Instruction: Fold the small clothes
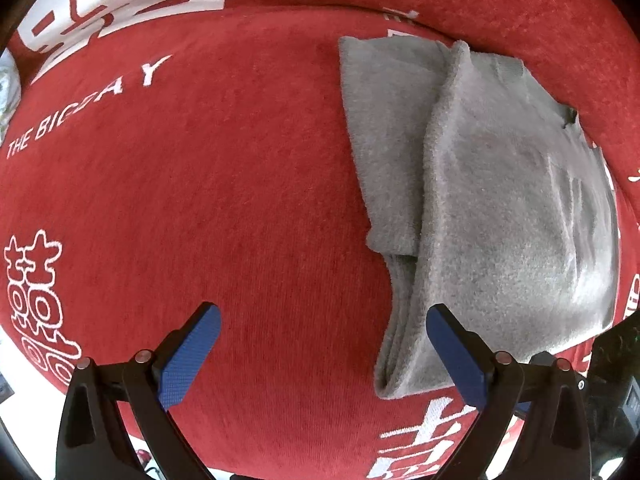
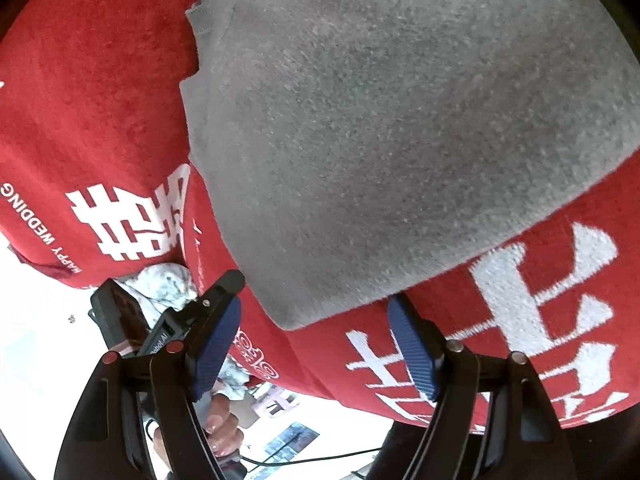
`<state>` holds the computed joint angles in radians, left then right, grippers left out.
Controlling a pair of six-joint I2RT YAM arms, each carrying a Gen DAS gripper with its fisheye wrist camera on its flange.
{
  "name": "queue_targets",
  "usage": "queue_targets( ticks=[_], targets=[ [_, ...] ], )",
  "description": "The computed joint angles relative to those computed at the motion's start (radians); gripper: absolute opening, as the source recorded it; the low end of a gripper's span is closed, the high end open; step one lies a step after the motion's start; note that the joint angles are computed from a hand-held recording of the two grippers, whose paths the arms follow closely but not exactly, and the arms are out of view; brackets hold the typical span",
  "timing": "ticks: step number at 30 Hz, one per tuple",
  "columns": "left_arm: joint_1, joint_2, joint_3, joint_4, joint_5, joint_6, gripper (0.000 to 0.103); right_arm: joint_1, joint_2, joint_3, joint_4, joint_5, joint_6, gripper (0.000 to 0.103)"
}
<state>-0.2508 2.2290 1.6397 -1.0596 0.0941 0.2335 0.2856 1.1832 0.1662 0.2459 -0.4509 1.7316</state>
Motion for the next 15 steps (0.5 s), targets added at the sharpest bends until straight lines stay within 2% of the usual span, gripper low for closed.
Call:
queue_targets(
  ticks=[7, 15],
  targets=[
    [0.014, 0.063, 0.099, -0.04, 0.039, 0.02, 0.103, 0.024, 0.034, -0.03, 0.135, 0.069, 0.065, 0.08],
    [0.137, 0.218, 0.357, -0.23, 0.321, 0.039, 0.103, 0.09, 0.229, -0.074, 0.51, 0.211, 0.214, 0.081]
  ],
)
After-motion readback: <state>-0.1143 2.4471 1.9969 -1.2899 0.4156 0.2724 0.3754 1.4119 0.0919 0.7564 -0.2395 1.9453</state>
